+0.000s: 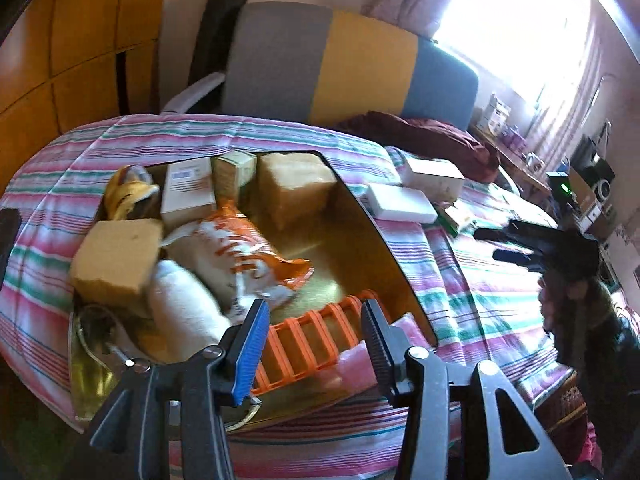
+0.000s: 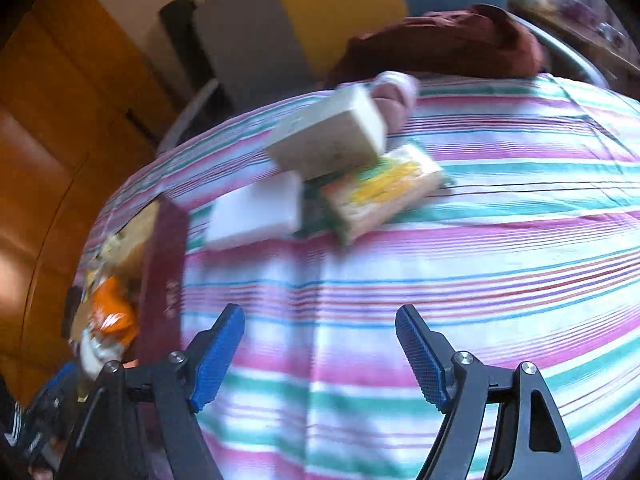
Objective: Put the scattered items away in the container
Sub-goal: 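Move both tools back to the remaining items on the table, then grasp the WEIDAN crackers packet with the right tool while the left tool reaches the white box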
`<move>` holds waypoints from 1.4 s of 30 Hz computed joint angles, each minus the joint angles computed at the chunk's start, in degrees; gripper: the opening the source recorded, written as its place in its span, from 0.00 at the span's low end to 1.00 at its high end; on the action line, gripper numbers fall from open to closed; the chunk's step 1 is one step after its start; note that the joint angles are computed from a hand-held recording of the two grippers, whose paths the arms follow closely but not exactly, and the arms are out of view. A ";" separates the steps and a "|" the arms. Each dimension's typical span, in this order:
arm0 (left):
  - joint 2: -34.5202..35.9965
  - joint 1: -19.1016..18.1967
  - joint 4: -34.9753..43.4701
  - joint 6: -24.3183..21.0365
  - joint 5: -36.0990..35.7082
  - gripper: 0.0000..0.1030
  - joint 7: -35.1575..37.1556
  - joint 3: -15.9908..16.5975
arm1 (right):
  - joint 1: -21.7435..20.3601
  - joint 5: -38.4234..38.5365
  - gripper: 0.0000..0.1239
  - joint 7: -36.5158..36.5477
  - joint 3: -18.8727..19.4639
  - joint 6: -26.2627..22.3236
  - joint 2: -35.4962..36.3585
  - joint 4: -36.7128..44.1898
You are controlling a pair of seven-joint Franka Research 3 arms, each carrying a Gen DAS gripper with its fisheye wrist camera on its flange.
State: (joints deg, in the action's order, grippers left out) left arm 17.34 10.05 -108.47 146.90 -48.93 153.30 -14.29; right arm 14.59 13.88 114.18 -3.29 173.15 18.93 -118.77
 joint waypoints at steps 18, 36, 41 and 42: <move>1.58 -1.24 4.10 -5.27 1.14 0.48 0.37 -0.93 | 6.02 -16.63 0.73 30.18 -12.99 -20.80 18.39 28.51; 13.21 -8.39 24.91 -15.17 18.06 0.51 -5.53 -4.42 | -10.24 -9.90 0.46 -16.55 0.29 -26.64 7.17 16.55; 20.61 -12.64 36.23 -16.13 28.08 0.54 0.03 -5.48 | -11.01 -6.09 0.46 -22.66 0.56 -25.30 6.10 14.89; 22.37 -13.40 39.01 -17.29 29.80 0.56 0.28 -5.43 | -11.51 -4.67 0.46 -23.91 0.91 -24.62 5.78 14.29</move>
State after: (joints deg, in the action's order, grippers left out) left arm 39.71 -3.35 -69.46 129.61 -19.13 153.58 -19.72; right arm 3.08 9.21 90.27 -2.38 148.53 24.71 -104.49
